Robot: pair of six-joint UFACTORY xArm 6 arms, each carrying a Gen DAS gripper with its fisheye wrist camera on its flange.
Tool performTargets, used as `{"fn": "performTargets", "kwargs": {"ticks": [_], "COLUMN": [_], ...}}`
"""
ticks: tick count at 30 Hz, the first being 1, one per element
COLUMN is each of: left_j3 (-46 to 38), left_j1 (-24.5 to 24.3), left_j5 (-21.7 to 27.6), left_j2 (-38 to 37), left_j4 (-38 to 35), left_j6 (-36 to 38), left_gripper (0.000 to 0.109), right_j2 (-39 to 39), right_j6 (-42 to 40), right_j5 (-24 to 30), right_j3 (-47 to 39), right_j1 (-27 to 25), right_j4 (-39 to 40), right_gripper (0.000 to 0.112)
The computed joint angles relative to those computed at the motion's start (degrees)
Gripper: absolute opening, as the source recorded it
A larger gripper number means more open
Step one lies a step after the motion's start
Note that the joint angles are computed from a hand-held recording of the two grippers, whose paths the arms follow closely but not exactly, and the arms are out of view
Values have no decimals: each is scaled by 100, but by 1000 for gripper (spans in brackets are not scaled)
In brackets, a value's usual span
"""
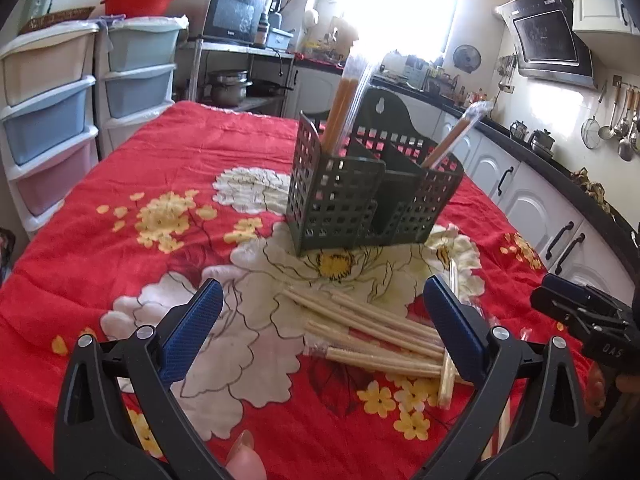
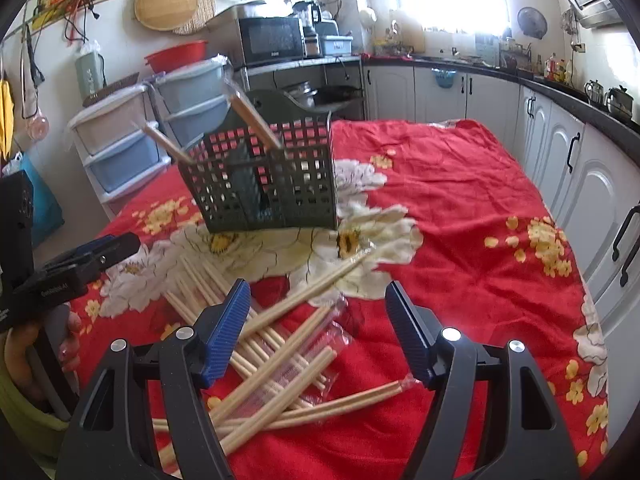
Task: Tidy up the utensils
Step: 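Move both open tools back down to the chopstick pile, then close the left tool on a wrapped chopstick while the right tool grasps another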
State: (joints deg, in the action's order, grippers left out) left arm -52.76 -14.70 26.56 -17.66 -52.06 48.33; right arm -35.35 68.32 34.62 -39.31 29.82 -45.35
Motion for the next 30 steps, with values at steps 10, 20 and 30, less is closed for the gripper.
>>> {"fn": "performTargets", "kwargs": {"ticks": [10, 20, 30], "left_j3": [79, -70, -453], "left_j1": [121, 325, 596], "left_j5": [621, 1514, 2420], "left_j2": [6, 192, 681], "left_j4": [21, 6, -348], "left_j6": [-71, -212, -493], "left_gripper": [92, 91, 65], "right_j2": [80, 169, 292], "right_j6": [-217, -558, -808], "right_j5": [-47, -339, -508], "right_j3": [141, 328, 380], "right_j1": [-2, -171, -324], "right_j4": [415, 1090, 1612], "right_gripper": [66, 49, 42]}}
